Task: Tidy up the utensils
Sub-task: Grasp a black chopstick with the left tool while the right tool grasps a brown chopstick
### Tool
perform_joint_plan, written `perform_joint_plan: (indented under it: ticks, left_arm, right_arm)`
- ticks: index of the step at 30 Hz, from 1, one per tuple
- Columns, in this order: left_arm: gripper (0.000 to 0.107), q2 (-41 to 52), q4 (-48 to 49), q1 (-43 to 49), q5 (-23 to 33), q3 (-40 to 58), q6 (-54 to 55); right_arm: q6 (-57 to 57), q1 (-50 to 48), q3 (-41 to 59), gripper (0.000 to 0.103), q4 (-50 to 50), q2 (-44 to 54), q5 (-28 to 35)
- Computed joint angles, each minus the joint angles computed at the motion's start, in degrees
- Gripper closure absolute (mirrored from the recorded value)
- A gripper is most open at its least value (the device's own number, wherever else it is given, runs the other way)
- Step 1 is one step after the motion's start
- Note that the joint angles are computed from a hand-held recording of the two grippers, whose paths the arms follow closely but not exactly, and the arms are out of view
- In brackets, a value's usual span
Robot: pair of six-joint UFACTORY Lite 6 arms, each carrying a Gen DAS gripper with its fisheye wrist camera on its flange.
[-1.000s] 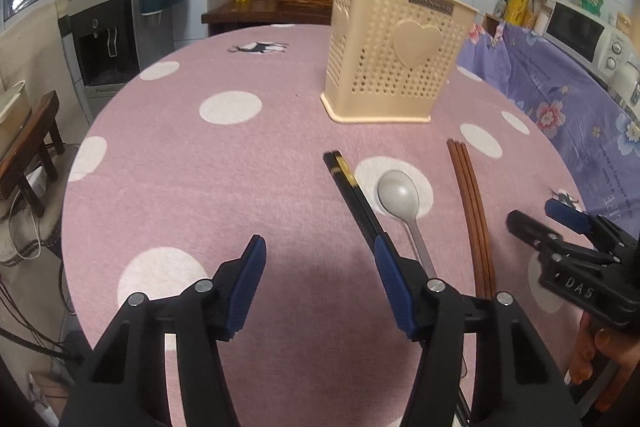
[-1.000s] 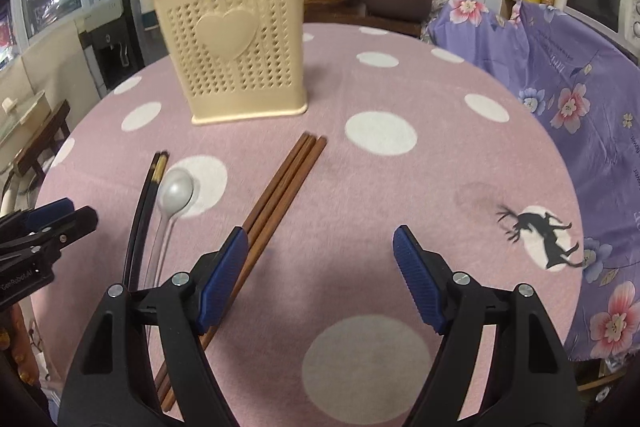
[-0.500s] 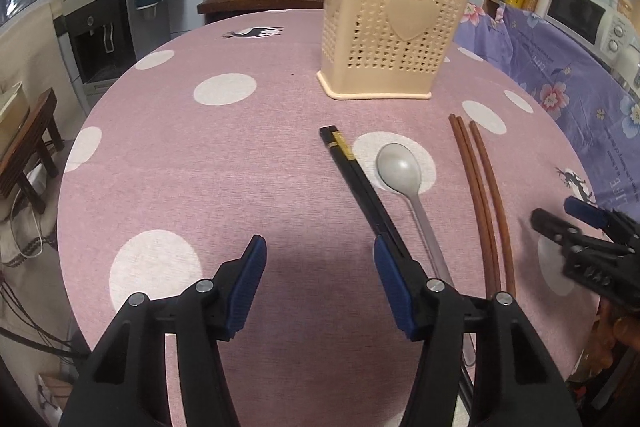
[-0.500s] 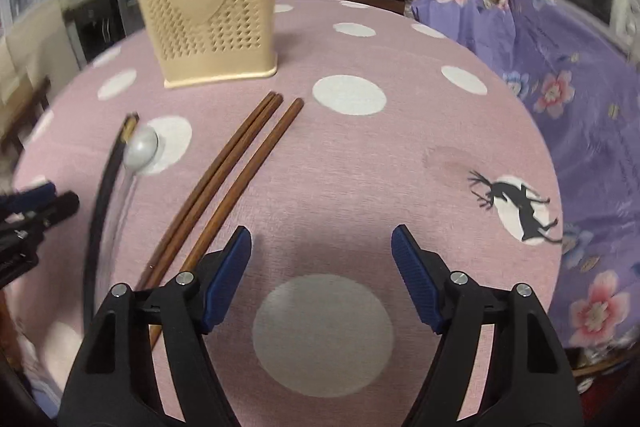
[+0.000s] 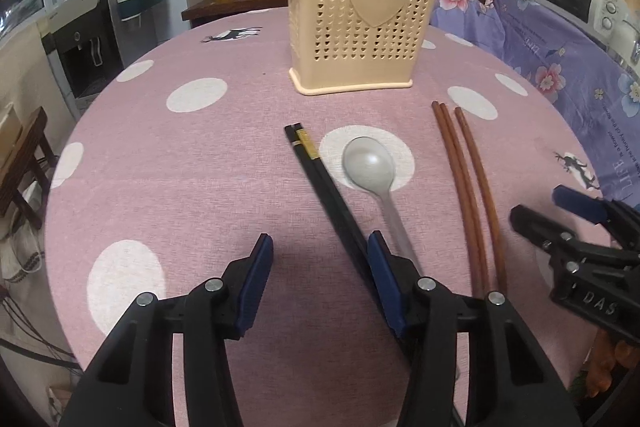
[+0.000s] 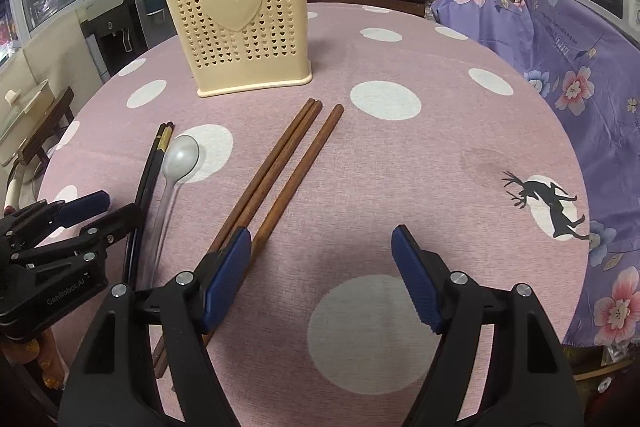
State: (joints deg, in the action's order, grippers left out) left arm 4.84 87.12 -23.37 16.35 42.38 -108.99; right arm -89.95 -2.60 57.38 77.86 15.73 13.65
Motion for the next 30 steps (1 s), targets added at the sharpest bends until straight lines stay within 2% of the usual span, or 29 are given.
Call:
perform_joint_plan:
  ticks: [4, 7, 13, 15, 21, 24, 30]
  left_arm:
    - [0.058, -2.5, -2.4, 2.9, -1.5, -2.4, 2.8]
    - [0.058, -3.4, -5.7, 3.3, 0.1, -2.7, 5.4]
    - [0.058, -3.4, -4.6, 5.1, -2.0, -2.2, 3.9]
    - [0.058, -2.8, -3.6, 6.7, -4.1, -1.9, 2.6]
    - [0.058, -1.1, 0.0, 8.2, -4.7, -0.8, -0.7]
    - [0.058, -0.4, 0.2, 8.9, -4.8, -0.2, -0.5]
    - [0.058, 1.1, -0.4, 10.5, -5.5, 1.5, 1.5]
  right_arm:
    - [1.0, -0.8, 0.7, 0.03, -0.5, 0.4, 0.2]
    - [1.9, -0.9, 1.3, 0.03, -1.0, 0.8, 1.0]
    - [8.1, 0.0, 3.8, 0.031, -6.0, 2.7, 2.4]
    - [10.6, 0.2, 5.1, 0.034, -7.6, 3.7, 3.0]
    - [25.8, 2.2, 12.5, 0.048, -19.7, 9.7, 3.9]
    - [36.3, 4.7, 15.4, 0.054, -29.5, 12.1, 1.0]
    - [47.7, 6.4, 21.0, 0.068, -41.8, 16.4, -1.4]
